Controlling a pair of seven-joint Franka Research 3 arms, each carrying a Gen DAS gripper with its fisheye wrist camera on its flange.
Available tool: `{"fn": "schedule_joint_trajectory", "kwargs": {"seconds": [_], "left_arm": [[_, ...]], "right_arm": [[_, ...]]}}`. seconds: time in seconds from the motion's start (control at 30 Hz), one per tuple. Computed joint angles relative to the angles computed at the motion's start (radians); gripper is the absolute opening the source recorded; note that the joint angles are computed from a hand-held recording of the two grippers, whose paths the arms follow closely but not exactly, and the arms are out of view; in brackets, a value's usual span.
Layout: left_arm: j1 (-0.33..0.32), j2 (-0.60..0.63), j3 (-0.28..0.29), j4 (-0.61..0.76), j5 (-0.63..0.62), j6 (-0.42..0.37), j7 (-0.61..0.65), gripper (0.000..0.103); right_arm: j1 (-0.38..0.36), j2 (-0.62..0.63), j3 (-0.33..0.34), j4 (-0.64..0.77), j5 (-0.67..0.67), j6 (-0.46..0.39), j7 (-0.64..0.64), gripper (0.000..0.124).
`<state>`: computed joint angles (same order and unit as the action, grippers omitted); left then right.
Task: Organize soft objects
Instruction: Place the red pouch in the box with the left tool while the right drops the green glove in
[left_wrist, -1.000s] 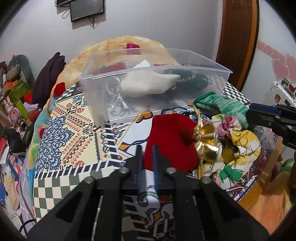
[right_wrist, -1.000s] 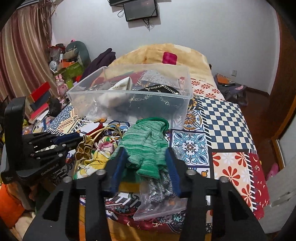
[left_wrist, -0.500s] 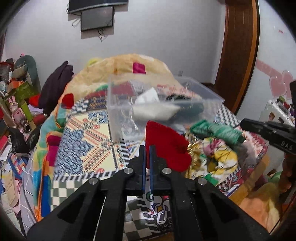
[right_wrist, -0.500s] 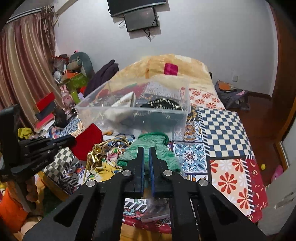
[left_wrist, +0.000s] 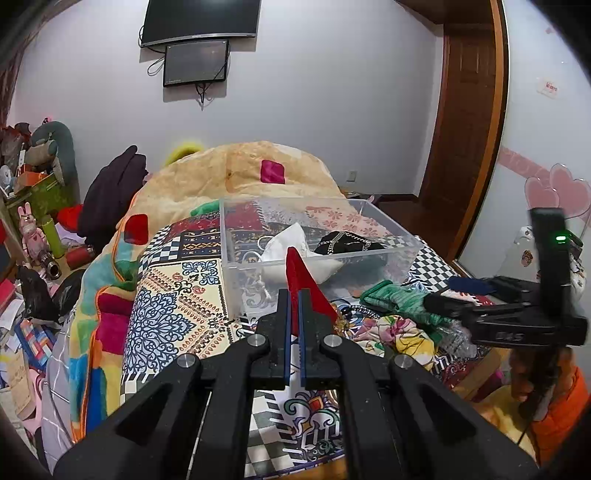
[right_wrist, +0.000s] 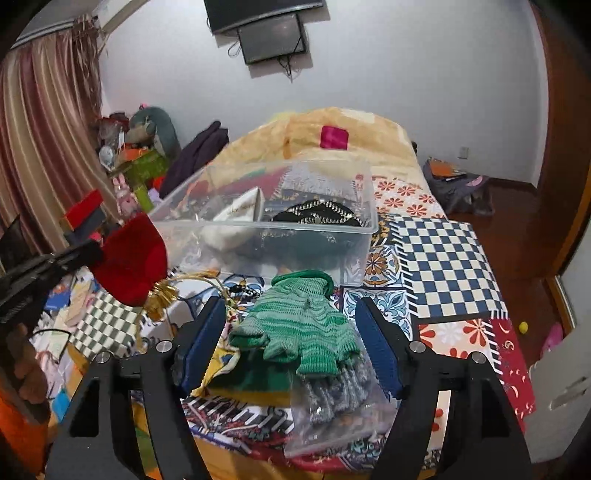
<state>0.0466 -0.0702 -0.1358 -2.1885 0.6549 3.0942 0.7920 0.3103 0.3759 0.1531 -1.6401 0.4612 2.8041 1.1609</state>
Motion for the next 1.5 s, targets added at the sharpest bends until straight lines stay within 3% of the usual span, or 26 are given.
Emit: {"fn": "schedule_joint_trajectory", "kwargs": {"seconds": [0.13,0.23,0.3,0.33,0.57,0.67,1.03,1.2,1.3,1.37,1.47,1.5], "left_arm": [[0.0,0.002,-0.001,0.002,0.002,0.005,0.002,0.002],[-0.004,0.007,0.003,0.004,-0.012,0.005,0.013,0.002],[-0.008,0.011,0.008,0.008,-0.035,0.008,0.031,0.002],[-0.009,0.013,0.009,0.011,-0.041,0.008,0.034,0.002],[-0.011,0.022,0.02,0.046,-0.084,0.034,0.069,0.002],[-0.016,0.035,0.028,0.078,-0.142,0.048,0.115,0.002],[-0.026,0.121,0.045,0.258,-0.138,0.007,0.138,0.002],[-0.072,0.165,0.101,0.343,0.04,-0.033,-0.008,0.002],[-0.084,0.19,0.116,0.381,0.133,-0.056,-0.081,0.002],[-0.075,0.212,0.103,0.4,0.102,-0.061,-0.058,0.002],[-0.063,0.249,0.083,0.432,0.024,-0.071,0.005,0.002],[-0.059,0.262,0.076,0.442,-0.008,-0.076,0.032,0.002]], "right_arm": [[0.003,0.05,-0.01,0.071,-0.025,-0.08,0.024,0.068],[0.001,0.066,-0.012,0.095,-0.037,-0.119,0.022,0.045],[0.005,0.066,-0.017,0.096,-0.047,-0.129,0.024,0.021],[0.012,0.066,-0.025,0.096,-0.061,-0.129,0.033,0.016],[-0.008,0.044,0.0,0.073,-0.016,-0.102,-0.003,0.004],[-0.015,0.022,0.013,0.06,0.016,-0.072,-0.032,0.004],[-0.012,0.007,0.033,0.124,0.081,0.04,-0.124,0.003],[0.014,0.044,0.003,0.186,0.023,0.038,-0.087,0.003],[0.011,0.051,-0.012,0.178,-0.011,-0.019,-0.058,0.004],[0.011,0.063,-0.026,0.182,-0.042,-0.079,-0.037,0.012],[0.017,0.088,-0.045,0.191,-0.092,-0.146,-0.008,0.046],[0.016,0.099,-0.047,0.198,-0.105,-0.166,-0.008,0.05]]}}
